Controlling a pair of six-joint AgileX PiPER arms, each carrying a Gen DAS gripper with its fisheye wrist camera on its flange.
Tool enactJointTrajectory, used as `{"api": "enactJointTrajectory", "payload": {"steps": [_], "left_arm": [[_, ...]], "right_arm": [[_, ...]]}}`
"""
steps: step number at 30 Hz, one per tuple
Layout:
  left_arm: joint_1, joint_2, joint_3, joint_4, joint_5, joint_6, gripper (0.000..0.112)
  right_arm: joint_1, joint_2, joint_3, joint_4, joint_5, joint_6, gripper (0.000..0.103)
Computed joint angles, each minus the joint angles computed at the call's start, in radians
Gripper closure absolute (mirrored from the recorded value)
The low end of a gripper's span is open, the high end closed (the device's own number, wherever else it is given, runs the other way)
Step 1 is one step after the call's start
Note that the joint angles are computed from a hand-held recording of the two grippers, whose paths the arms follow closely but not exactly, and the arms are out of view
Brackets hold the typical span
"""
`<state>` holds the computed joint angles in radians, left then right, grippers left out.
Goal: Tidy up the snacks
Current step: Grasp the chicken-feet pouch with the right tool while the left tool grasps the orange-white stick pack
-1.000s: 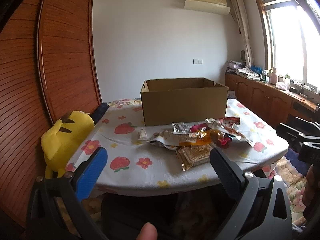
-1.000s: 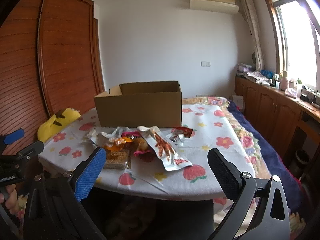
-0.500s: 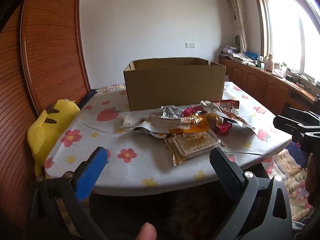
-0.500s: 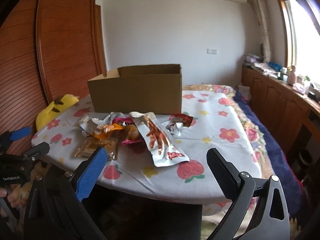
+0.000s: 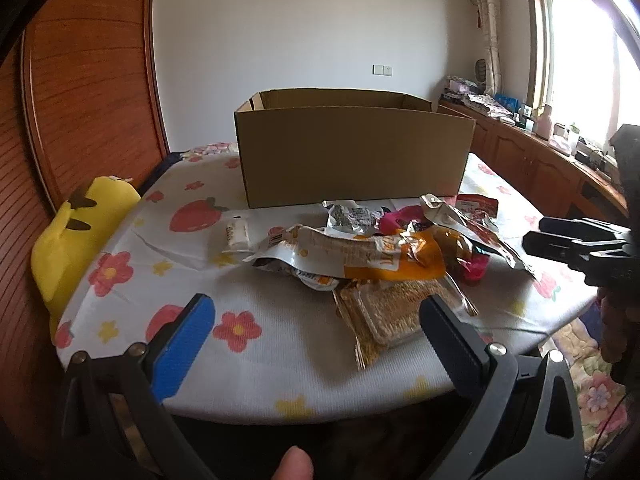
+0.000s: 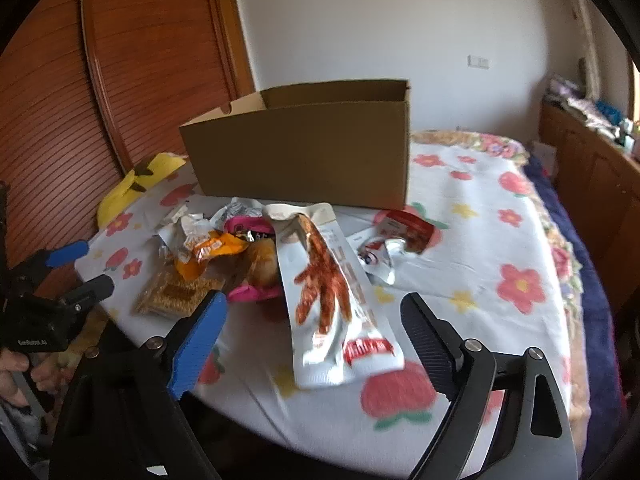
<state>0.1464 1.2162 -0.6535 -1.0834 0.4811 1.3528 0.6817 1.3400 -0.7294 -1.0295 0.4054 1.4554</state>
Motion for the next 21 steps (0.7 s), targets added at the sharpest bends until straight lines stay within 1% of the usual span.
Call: {"api": "enactJointTrajectory", "payload": {"steps": [2, 4, 8, 10, 13, 16, 19, 21], "left_arm": [[-0.005, 0.027, -0.022, 0.001, -0.001, -0.007, 0.009], [-0.014, 0.06, -0.052, 0.013, 0.001, -0.028, 0.009], [-0.028, 0.126, -0.116, 0.045, 0.015, -0.088, 0.009], [-0.034, 0.156, -0.147, 0.063, 0.024, -0.116, 0.009], [-0.05, 0.2, -0.192, 0.089, 0.03, -0.155, 0.009], [-0.067, 0.246, -0.241, 0.125, 0.05, -0.204, 0.009], [-0.082, 0.292, -0.292, 0.18, 0.066, -0.287, 0.009], [-0.089, 0.323, -0.327, 0.215, 0.076, -0.343, 0.009]], "right_arm": [[-0.059, 0.032, -0.025, 0.104, -0.06, -0.129, 0.017], [-0.114, 0.072, -0.057, 0.252, -0.109, -0.299, 0.02], [-0.18, 0.135, -0.108, 0.511, -0.14, -0.594, 0.022], [-0.207, 0.155, -0.117, 0.626, -0.152, -0.711, 0.022], [-0.237, 0.181, -0.121, 0.758, -0.167, -0.844, 0.022], [-0.251, 0.205, -0.125, 0.84, -0.176, -0.929, 0.022], [-0.266, 0.216, -0.126, 0.949, -0.186, -1.034, 0.022], [-0.267, 0.218, -0.128, 0.946, -0.189, -1.032, 0.022]]}}
